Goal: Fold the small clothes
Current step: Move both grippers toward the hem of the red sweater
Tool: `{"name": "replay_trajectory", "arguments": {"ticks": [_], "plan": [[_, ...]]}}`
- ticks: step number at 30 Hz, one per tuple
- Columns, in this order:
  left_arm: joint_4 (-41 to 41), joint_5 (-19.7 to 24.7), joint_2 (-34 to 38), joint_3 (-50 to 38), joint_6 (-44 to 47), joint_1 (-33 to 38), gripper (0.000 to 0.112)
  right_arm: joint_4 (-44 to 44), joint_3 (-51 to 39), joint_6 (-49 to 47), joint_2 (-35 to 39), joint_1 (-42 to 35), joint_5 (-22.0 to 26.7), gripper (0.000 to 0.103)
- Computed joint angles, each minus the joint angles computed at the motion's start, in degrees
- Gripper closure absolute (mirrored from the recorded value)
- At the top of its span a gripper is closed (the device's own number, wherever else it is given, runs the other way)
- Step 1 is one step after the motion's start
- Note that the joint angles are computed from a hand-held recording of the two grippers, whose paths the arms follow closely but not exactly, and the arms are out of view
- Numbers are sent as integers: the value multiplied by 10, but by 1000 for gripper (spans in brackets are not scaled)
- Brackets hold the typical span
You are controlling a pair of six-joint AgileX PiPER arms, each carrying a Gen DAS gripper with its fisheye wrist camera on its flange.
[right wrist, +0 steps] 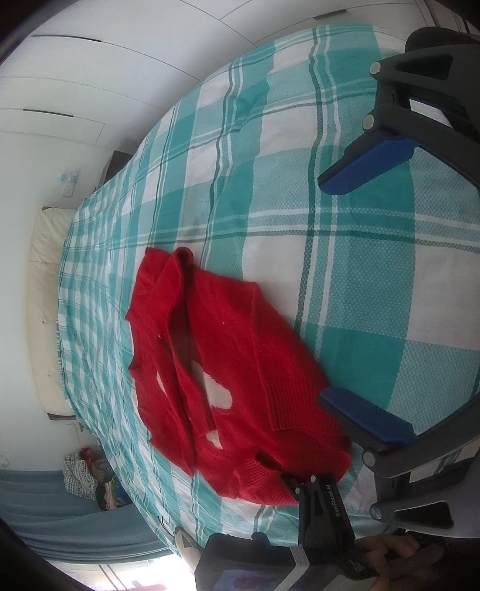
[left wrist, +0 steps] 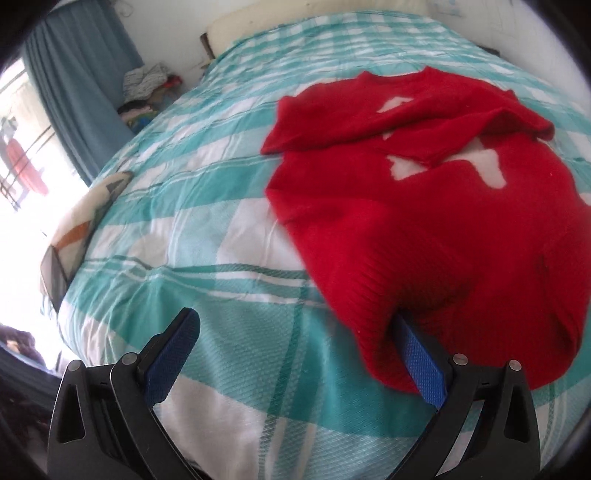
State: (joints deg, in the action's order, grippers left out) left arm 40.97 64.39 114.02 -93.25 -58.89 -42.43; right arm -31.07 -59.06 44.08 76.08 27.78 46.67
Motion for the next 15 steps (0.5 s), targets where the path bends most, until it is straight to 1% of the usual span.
{"name": "replay_trajectory", "arguments": {"ticks": [2,3,4,5,6,8,10,11,12,14,15], "plan": [[5,-13,-70,77,-51,23,9,-26,23,15,-19,-2,10,0],[5,-25,-99,106,-59,33,9,-40,33,25,-22,-3,17,0],[1,-34,-120,123,-57,41,10,-44,39,26,-21,-9,22,0],[0,-39,-133,131,-52,45,10,-40,44,24,-19,-18,19,0],[-4,-55,-144,138,-43,46,10,-26,46,13,-13,-30,9,0],[-48,-104,-145,133,10,63,10,15,40,-12,5,-46,-14,0],[-117,-144,-134,117,66,78,10,61,21,-46,21,-45,-33,0],[-147,-151,-124,103,80,83,10,80,11,-63,27,-40,-47,0],[-155,-155,-115,96,77,85,10,88,-4,-73,33,-34,-51,0],[-135,-137,-95,80,42,84,10,76,-40,-73,55,-13,-52,0],[-129,-138,-91,82,27,87,10,70,-62,-74,73,-3,-43,0]]}}
